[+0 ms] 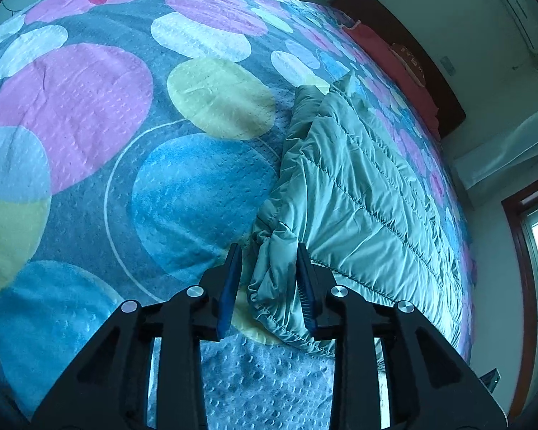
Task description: Fold large clothes
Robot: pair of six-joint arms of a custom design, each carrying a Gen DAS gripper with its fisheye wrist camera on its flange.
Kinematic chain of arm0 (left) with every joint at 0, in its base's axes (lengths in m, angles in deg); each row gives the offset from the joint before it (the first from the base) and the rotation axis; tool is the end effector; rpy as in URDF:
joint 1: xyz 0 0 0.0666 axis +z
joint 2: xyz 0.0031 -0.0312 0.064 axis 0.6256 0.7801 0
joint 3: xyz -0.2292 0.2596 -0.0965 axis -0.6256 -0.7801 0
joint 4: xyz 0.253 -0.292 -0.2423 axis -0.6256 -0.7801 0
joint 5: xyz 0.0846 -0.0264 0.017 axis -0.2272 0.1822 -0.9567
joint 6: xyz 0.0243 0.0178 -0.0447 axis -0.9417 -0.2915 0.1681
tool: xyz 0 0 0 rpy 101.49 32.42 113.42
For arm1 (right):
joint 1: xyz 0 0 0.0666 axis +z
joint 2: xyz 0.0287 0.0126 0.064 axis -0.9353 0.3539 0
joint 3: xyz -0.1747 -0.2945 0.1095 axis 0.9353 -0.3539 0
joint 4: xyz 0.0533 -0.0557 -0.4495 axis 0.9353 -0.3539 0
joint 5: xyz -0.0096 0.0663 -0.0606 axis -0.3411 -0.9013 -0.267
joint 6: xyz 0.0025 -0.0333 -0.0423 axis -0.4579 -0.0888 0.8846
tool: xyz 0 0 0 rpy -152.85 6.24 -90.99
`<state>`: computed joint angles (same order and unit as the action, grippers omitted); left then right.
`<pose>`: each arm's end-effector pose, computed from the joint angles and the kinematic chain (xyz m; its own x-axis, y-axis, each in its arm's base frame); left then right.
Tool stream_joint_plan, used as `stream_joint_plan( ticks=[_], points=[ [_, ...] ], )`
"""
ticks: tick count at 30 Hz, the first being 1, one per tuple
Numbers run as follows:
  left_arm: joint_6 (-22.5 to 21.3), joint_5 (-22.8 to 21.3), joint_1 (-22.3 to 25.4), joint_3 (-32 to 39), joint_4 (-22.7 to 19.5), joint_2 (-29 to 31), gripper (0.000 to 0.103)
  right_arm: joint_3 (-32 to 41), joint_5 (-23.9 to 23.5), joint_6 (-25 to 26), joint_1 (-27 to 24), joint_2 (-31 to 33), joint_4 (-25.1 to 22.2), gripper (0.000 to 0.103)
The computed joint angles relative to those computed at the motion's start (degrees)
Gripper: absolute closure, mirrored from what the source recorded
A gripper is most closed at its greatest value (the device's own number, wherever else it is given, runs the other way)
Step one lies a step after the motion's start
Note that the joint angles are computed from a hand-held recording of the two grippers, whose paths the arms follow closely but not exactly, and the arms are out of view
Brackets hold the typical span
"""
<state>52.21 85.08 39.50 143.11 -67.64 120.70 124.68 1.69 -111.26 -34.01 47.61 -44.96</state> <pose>0.6058 -0.0102 0.3015 -0.9086 -0.1490 -0.3903 0.0813 0.8533 -0.5150 0.3228 0.2094 0.2487 -0.2693 0.9189 -0.2882 0.5497 0.3924 0.7374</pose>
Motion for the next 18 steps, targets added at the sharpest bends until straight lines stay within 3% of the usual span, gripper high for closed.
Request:
stream_joint_plan(
  ticks=[8,18],
  points=[
    [-4.64,-6.43,-0.11,-0.61,0.33,-2.35,0.066,-0.37,3.55,-2.03,2.05,-4.01,-9.13,0.068],
    [-11.27,-16.07,-1.55,-2.68,5.26,-6.06,0.066,6.71,9.57,-3.29,4.45,-1.32,-28.61,0.068]
  ],
)
